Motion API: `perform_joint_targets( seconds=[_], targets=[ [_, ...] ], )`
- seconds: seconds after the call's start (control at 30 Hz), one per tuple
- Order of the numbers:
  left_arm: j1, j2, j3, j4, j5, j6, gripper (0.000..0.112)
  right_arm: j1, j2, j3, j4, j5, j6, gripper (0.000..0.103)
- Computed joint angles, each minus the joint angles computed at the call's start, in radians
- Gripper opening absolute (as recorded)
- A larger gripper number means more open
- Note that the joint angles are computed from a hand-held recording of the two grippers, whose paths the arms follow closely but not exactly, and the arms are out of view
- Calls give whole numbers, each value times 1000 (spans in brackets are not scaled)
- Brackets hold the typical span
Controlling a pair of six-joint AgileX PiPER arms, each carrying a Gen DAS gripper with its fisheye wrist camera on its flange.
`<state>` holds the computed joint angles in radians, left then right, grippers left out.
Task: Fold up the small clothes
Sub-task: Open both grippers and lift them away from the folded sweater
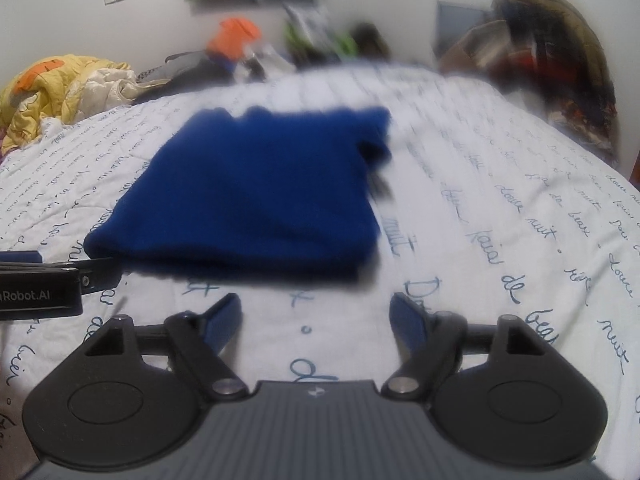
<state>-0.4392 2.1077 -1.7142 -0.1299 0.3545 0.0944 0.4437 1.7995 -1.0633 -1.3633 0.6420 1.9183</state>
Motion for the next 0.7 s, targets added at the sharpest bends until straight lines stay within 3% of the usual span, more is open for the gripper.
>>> perform_joint_targets(
  seconds=[0.33, 0.43, 0.7],
  targets=[
    [26, -23, 43, -50, -2, 48, 103, 7, -10, 18, -1, 26, -5, 82],
    [31, -23, 50, -79, 1, 74, 103, 6, -8, 20, 5, 35, -9, 87],
    [-6, -25, 84, 110, -52, -47, 103, 11, 7, 11, -5, 40, -4, 95]
  ],
)
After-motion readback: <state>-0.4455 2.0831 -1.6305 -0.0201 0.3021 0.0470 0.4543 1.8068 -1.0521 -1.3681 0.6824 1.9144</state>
